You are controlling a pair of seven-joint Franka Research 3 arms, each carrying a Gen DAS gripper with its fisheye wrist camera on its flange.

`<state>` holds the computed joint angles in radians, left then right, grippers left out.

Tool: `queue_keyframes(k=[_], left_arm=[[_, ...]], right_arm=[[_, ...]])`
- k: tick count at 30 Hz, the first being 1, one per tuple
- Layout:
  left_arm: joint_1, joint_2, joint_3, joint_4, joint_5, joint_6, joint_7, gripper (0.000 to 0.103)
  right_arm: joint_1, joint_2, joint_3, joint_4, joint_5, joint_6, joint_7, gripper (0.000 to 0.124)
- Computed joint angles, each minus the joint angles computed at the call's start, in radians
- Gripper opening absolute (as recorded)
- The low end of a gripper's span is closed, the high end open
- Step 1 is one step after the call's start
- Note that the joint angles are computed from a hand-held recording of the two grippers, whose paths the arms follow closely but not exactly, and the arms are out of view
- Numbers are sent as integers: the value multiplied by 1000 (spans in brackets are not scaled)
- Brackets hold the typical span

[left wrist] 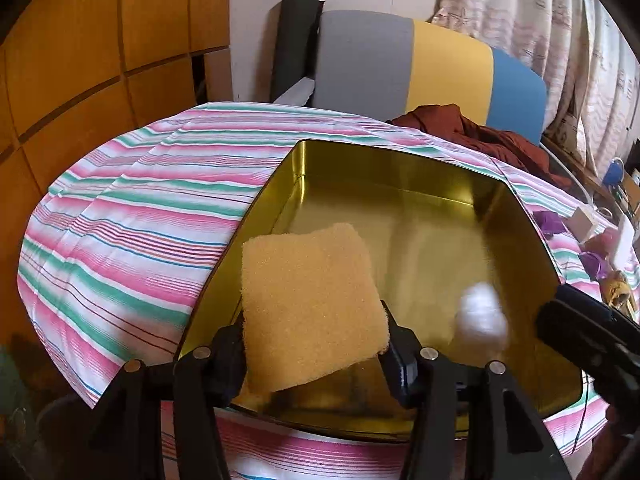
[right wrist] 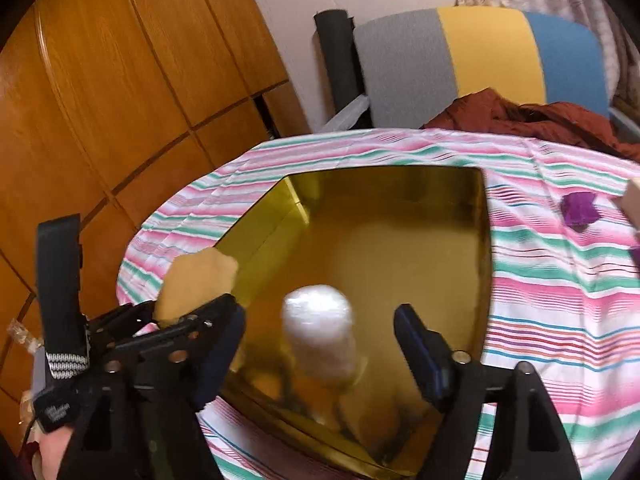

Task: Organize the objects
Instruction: 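Place the sponge and the plastic bundle into the gold tray with both grippers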

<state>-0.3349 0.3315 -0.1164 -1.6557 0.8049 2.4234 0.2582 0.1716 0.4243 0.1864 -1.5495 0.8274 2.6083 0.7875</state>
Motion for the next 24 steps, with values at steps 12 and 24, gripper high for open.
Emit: queue_keyframes(k=[12,24], left_arm=[[2,-37,15,-42,20,84,-144,70],[-20,-1,-10,25,36,109,-102,70]], right_arm=[[-40,-66,-10,-75,125,52,-29,85],[-51,-84,-30,-93,152,99,-25,87]])
